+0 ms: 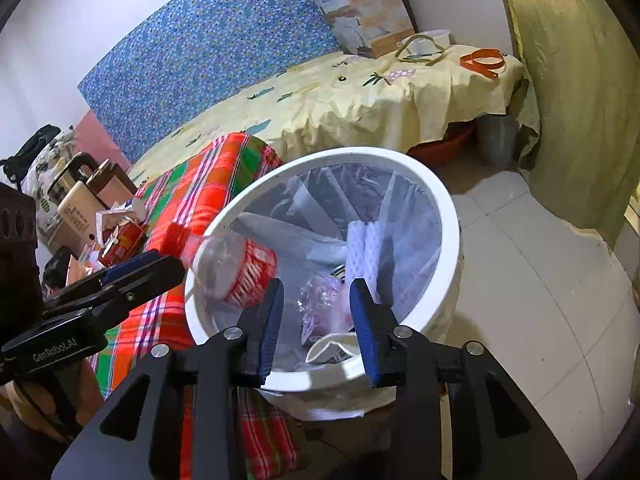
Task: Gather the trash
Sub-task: 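Carry the bottle into the bin with the left tool while the right tool drops the cup in, then move both open tools back from the bin over the table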
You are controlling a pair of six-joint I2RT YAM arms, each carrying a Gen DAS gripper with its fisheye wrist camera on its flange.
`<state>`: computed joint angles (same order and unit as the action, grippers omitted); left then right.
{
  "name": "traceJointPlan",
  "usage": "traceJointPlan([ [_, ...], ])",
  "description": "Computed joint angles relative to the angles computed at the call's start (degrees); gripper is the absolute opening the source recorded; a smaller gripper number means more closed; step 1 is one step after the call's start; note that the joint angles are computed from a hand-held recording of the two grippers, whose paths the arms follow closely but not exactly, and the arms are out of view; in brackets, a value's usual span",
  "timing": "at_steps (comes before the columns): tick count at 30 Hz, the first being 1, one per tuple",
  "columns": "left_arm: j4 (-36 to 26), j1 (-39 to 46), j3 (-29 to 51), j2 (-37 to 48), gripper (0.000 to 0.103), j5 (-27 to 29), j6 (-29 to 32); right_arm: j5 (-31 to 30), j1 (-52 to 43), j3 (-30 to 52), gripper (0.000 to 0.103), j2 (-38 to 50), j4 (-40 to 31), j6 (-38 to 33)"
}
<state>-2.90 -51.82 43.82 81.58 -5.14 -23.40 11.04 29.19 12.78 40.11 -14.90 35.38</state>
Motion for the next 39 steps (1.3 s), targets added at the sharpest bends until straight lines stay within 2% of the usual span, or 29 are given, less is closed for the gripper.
traceJointPlan([
  [11,-1.34,0.9,-6.46,-9.02,0.064,-0.79,-1.87,4.16,7.85,1.46,0.037,-0.7,-2.15,2.8],
  [21,-6.14,0.96,-12.75,-19.69,0.064,-4.35,-4.66,9.29,17.05,2.83,0.037,-1.63,-4.22,6.12],
  [30,-10.36,0.54,-16.87,-28.15,0.064,-7.61,-6.03,12.73,24.42,4.75,0.037,4.5,-0.45,7.36],
  [39,-16.43,2.97,-20.35,-35.79,0.064,-10.17,-7.43,11.56,27.17,6.29,0.037,11.45,5.83,8.79],
])
